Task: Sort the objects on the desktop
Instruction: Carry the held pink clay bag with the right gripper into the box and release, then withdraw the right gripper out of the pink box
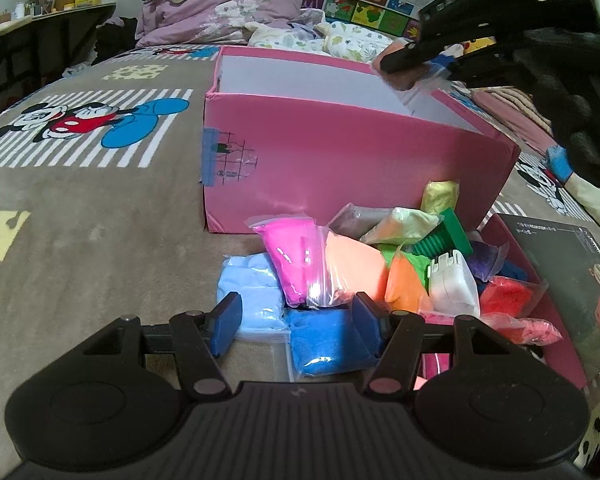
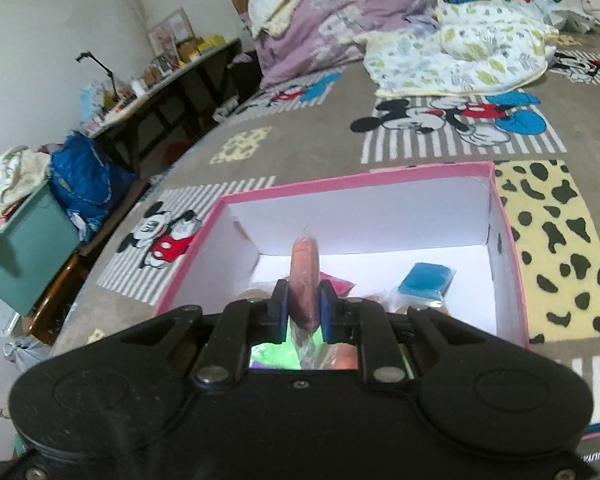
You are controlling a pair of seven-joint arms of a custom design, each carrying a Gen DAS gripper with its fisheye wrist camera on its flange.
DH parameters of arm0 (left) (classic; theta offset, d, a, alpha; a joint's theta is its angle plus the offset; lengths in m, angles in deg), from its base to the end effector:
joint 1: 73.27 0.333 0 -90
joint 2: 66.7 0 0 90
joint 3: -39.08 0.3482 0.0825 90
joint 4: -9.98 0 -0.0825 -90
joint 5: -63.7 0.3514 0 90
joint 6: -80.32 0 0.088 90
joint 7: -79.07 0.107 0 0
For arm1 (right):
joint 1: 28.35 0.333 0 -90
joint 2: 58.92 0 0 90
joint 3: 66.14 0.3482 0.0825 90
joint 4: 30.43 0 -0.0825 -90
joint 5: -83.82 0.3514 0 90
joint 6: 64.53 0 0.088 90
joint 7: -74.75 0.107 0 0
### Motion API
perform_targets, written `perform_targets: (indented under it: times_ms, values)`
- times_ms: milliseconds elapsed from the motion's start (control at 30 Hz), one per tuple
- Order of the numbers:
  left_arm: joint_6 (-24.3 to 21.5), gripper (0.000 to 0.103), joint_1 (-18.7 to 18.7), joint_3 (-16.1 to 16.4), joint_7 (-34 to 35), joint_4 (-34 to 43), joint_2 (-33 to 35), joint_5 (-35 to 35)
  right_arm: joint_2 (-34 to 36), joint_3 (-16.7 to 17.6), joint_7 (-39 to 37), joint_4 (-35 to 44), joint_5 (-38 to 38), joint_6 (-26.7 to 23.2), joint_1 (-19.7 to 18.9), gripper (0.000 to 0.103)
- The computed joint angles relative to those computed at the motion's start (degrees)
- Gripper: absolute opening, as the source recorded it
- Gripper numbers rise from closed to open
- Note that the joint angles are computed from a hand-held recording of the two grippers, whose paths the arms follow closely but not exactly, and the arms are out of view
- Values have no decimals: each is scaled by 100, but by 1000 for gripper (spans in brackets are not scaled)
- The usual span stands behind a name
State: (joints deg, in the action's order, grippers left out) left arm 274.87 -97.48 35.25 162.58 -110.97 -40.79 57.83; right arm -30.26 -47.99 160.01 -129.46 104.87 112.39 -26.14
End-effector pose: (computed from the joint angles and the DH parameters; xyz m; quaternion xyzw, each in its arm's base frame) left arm 0.5596 -0.2796 0.3539 -0.5626 0.7213 -0.3665 0.1698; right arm 0.6803 0.1742 0.4509 -0.6283 0.6459 -0.1310 0.4134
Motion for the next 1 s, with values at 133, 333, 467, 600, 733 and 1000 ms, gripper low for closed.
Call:
perform_targets:
  times_ms: [133,333,467,600,733,1000]
  values:
    - [12,60,163,-149,-34,-6,6,78,196,-695,389,462,-379,-526,501,15]
    - [32,60,407,-365,-109,-18,18,216,490,-1110,707,1042,-760,-1028,782,15]
    - [49,60,697,-628,-215,-31,29,366,738,-1284,894,1479,-983,-1455,891,15]
    - [61,60,838,-742,-290,-30,56,499,981,-1377,1022,1886,-1135,-1771,935,15]
    - [69,60,880,-769,-345,-31,63,568,1195,-1475,1151,2242,-1281,-2033,993,15]
    - [95,60,931,-798,-405,-34,81,665,1466,-1747,1557,2731,-1666,-2528,1169,33]
